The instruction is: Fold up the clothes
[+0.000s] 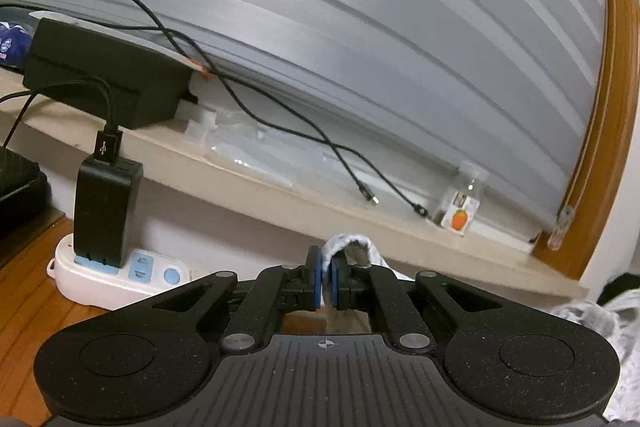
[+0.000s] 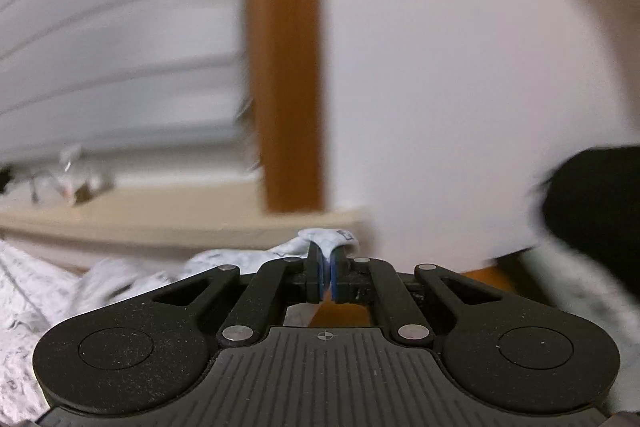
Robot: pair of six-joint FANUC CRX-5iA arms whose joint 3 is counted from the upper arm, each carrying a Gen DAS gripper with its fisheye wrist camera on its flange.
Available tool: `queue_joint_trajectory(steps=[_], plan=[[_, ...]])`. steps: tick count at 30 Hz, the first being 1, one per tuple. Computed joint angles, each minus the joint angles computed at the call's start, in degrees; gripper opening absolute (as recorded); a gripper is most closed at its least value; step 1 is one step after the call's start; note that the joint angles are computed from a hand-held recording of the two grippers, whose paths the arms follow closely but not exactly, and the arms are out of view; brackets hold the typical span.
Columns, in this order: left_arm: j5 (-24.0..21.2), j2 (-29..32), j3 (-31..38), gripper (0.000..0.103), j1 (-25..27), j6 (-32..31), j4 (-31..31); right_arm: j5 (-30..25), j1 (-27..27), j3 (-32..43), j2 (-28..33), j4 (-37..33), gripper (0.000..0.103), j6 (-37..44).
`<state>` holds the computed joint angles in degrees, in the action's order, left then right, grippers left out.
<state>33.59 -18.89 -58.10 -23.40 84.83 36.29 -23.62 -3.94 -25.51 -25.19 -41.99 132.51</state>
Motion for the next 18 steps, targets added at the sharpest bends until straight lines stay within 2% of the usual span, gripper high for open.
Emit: queue_joint_trajectory(steps=[1, 3, 6, 9, 11, 12, 13, 16, 18], plan=[[0.7, 0.2, -0.1, 0.005, -1.0, -1.7, 2.0, -1.6, -2.3, -0.5, -1.6, 0.5, 0.004, -0.6], [-1.4, 0.1, 0.4, 0.005, -0.3, -1.4, 1.5, -5.4, -7.4, -1.0, -3.9, 1.2, 0.004, -1.0], [-4.3, 0.5, 1.3, 0.005, 0.3, -2.5, 1.1, -9.3, -9.0, -2.4, -4.0, 8.9, 0.006, -5.1], [-6.4, 1.0, 2.0, 0.005, 0.6, -4.1, 1.0, -8.1, -5.7, -5.1, -3.5, 17.5, 0.022, -11.5], [-6.9, 1.2, 2.2, 0.005, 0.8, -4.1, 0.6, -1.7, 0.3, -9.1, -4.6, 27.6, 0.028, -21.3], [-7.2, 1.2, 2.3, 0.005, 1.1, -3.6, -0.2, 0.0, 2.4, -10.0, -4.5, 30.2, 0.032, -24.2], [-7.5, 1.2, 2.4, 0.005, 1.4, -3.0, -0.9, -0.3, 4.1, -9.2, -3.5, 29.9, 0.037, -24.5], [-8.0, 1.3, 2.6, 0.005, 1.7, -2.8, -1.5, -3.3, 7.0, -5.5, 0.7, 24.0, 0.047, -18.1], [-8.2, 1.6, 2.7, 0.005, 1.4, -3.7, -1.0, -3.9, 9.8, -3.8, 4.5, 23.7, 0.048, -17.5]])
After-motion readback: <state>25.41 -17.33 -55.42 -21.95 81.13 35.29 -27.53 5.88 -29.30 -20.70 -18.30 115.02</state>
